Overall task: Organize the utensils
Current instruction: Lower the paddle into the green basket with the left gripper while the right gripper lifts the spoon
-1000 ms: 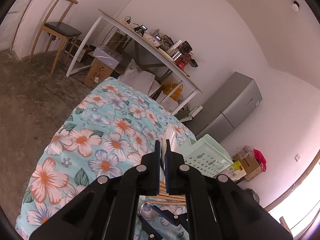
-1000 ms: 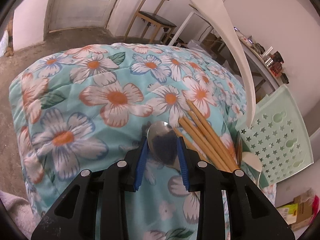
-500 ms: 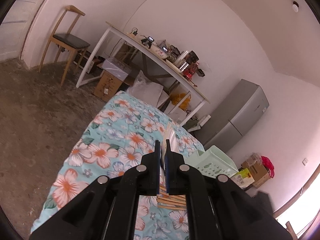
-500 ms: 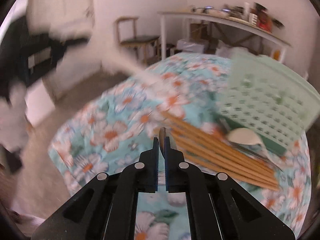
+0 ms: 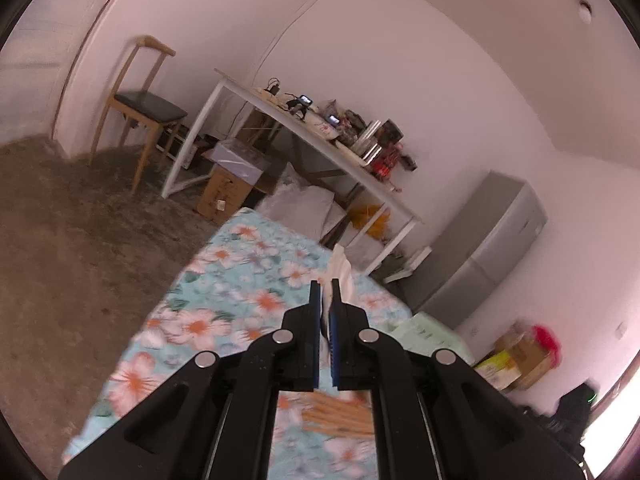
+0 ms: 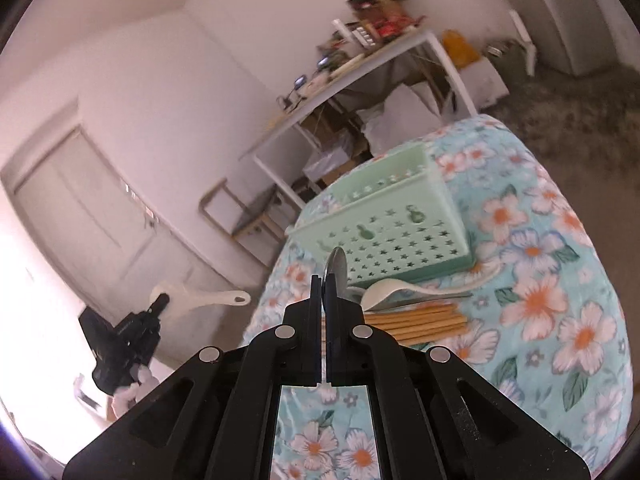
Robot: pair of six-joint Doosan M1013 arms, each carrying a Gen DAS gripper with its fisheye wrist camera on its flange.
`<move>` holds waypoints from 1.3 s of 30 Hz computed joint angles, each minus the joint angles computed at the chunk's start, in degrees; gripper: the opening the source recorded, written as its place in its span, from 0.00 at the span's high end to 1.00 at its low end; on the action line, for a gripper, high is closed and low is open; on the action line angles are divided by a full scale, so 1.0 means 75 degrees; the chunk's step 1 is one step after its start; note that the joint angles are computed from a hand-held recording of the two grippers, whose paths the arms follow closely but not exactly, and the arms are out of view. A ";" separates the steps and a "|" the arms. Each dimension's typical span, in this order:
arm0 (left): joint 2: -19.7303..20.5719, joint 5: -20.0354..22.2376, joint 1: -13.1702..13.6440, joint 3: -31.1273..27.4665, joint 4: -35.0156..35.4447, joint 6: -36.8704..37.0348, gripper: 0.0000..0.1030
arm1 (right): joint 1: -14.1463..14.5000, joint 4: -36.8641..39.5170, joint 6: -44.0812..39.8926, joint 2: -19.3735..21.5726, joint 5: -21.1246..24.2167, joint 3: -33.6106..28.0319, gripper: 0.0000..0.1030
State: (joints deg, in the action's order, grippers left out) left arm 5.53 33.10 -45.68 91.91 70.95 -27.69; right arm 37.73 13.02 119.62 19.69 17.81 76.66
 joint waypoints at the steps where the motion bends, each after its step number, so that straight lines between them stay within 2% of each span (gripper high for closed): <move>1: 0.0057 0.0050 -0.0025 -0.0120 0.0084 0.0252 0.97 | -0.0029 -0.0060 0.0146 -0.0047 -0.0014 0.0041 1.00; 2: 0.0103 0.0163 -0.0052 -0.0261 -0.0072 0.0674 0.97 | -0.0036 -0.0421 0.0460 -0.0090 0.0013 0.0052 1.00; 5: 0.0172 -0.0095 -0.0048 -0.0478 0.0113 0.0885 0.97 | -0.0052 -0.1326 0.1248 -0.0273 -0.0226 0.0239 1.00; 8: 0.0325 -0.0070 -0.0125 -0.0788 0.0168 0.1406 0.97 | -0.0039 -0.2440 0.2120 -0.0411 -0.0261 0.0381 1.00; 11: 0.0510 -0.0100 -0.0232 -0.1103 0.0294 0.1770 0.97 | -0.0086 -0.2461 0.2021 -0.0425 -0.0270 0.0414 1.00; 17: 0.1005 0.0126 -0.0328 -0.1945 0.0138 0.3049 0.97 | -0.0220 -0.1511 0.0571 -0.0397 -0.0561 0.0197 1.00; 20: 0.1319 0.0324 -0.0346 -0.2408 -0.0147 0.3940 0.97 | -0.0329 -0.0692 -0.0559 -0.0333 -0.0667 -0.0073 1.00; 23: 0.1694 0.0632 -0.0316 -0.2945 -0.0740 0.5074 0.97 | -0.0424 -0.0130 -0.1387 -0.0242 -0.0764 -0.0348 1.00; 29: 0.2332 0.1295 -0.0173 -0.3829 -0.1998 0.7028 0.97 | -0.0596 0.1677 -0.3653 0.0056 -0.0932 -0.0961 1.00; 31: 0.2547 0.1635 -0.0137 -0.4132 -0.2295 0.7537 0.97 | -0.0634 0.1955 -0.3974 0.0179 -0.0851 -0.1157 1.00; 35: 0.2902 0.1952 -0.0030 -0.4615 -0.3089 0.8506 0.97 | -0.0695 0.2497 -0.4578 0.0446 -0.0692 -0.1507 1.00; 39: 0.3245 0.2286 0.0093 -0.5061 -0.4077 0.9359 0.97 | -0.0738 0.2350 -0.4493 0.0696 -0.0535 -0.1831 1.00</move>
State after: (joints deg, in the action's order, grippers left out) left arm 29.87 50.24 -44.99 53.95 40.37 42.51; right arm 32.19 30.64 85.93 24.91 13.80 62.93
